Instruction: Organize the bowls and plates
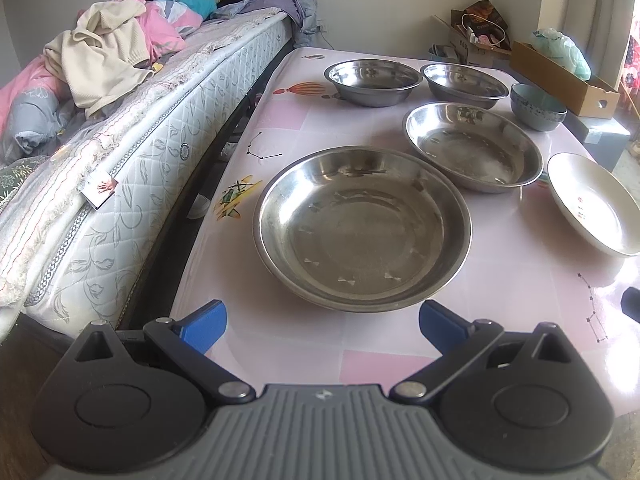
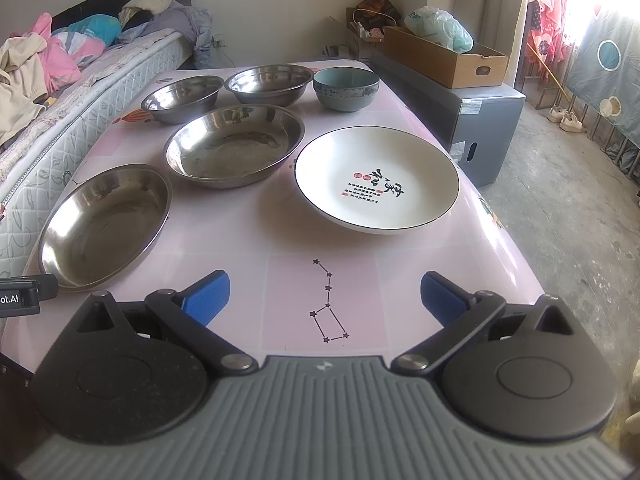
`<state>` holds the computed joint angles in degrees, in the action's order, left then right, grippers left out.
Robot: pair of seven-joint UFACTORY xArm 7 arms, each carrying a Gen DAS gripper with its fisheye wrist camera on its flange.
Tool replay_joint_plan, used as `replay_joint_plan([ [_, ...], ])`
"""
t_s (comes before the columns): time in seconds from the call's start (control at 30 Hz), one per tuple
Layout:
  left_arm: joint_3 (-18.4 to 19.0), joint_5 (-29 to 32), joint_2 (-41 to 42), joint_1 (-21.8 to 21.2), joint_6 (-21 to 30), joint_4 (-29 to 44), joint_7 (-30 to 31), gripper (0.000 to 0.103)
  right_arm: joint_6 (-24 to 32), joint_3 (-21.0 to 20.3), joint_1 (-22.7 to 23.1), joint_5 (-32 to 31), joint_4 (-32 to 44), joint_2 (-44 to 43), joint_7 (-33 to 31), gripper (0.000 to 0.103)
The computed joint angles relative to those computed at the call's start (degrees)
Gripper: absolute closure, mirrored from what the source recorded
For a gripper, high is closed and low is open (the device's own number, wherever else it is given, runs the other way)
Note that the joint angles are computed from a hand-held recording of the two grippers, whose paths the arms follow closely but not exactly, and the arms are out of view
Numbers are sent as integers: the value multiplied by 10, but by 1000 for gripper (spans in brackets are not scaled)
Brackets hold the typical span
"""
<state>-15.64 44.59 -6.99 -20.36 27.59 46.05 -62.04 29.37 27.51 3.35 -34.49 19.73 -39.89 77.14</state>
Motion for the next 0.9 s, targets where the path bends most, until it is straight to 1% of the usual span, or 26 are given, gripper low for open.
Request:
replay_joint_plan([
  [0.67,0,-5,3,-4,-1,-1,-1,0,-5,-4,0,-6,3,16,4,1],
  [0.9,2,-30,7,-10,-10,3,25,0,-5,-9,1,-7,0,14,2,1],
])
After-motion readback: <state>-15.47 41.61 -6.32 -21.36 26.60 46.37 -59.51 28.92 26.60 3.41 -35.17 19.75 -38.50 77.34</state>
